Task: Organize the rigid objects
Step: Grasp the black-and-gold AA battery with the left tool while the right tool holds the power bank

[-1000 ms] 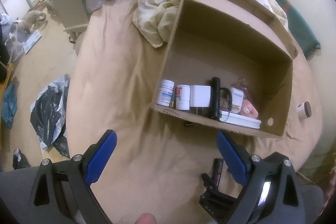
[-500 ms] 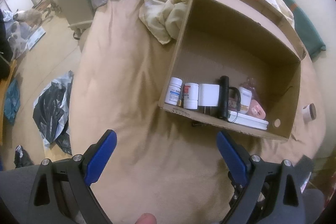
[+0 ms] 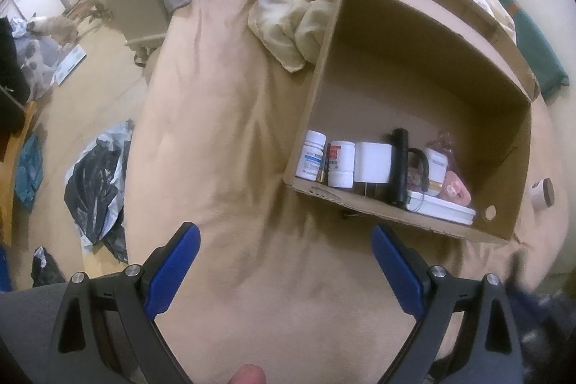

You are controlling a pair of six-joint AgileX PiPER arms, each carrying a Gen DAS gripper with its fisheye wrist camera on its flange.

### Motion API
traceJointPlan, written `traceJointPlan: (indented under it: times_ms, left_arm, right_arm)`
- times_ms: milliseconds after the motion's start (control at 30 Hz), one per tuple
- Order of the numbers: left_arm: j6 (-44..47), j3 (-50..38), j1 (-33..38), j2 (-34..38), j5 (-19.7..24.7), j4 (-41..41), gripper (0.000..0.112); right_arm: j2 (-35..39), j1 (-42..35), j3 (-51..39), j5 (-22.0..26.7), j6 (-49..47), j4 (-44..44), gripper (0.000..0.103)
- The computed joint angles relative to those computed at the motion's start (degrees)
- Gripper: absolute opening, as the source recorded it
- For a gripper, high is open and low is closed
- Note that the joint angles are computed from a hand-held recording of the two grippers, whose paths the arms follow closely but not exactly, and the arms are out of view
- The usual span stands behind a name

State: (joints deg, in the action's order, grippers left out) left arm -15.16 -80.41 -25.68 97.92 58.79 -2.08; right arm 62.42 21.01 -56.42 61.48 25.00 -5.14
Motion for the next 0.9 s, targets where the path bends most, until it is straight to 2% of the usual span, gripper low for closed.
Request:
traceJointPlan:
  times_ms: [133,267,400,533,733,900]
  left_arm:
    - [0.11,0.68,-0.65,0.26,-0.78,0.88,0.095]
    - [1.96,2.43,-1.67,-0.21,-2.94,1.0,0.095]
    - [1.69,3.9,-4.03,0.83,-4.26,3.63,0.095]
    - [1.26,6.02,-6.97,2.77,-6.06,5.31,0.095]
    - [-4.32,8.33,-13.76,6.04,-13.0,12.43,0.095]
    - [-7.85,6.29,-13.74,9.46,-16.78,11.82,0.095]
  right_arm:
    - [-2.29,-7.43,-1.65,-1.27,-6.68,3.1,0.02]
    - [-3.29,-12.04,-1.02,-5.97,-10.47,5.13,0.02]
    - [-4.66,-19.97,4.19,-11.07,-16.61,12.21,0.02]
    - [-4.63,-23.82,4.39,-11.18,-19.83,16.47,0.02]
    - [-4.06,-26.69,4.4,-11.62,-23.99,20.22,0.02]
    - [-3.59,-30.54,3.61,-10.47,-28.55,25.05,0.02]
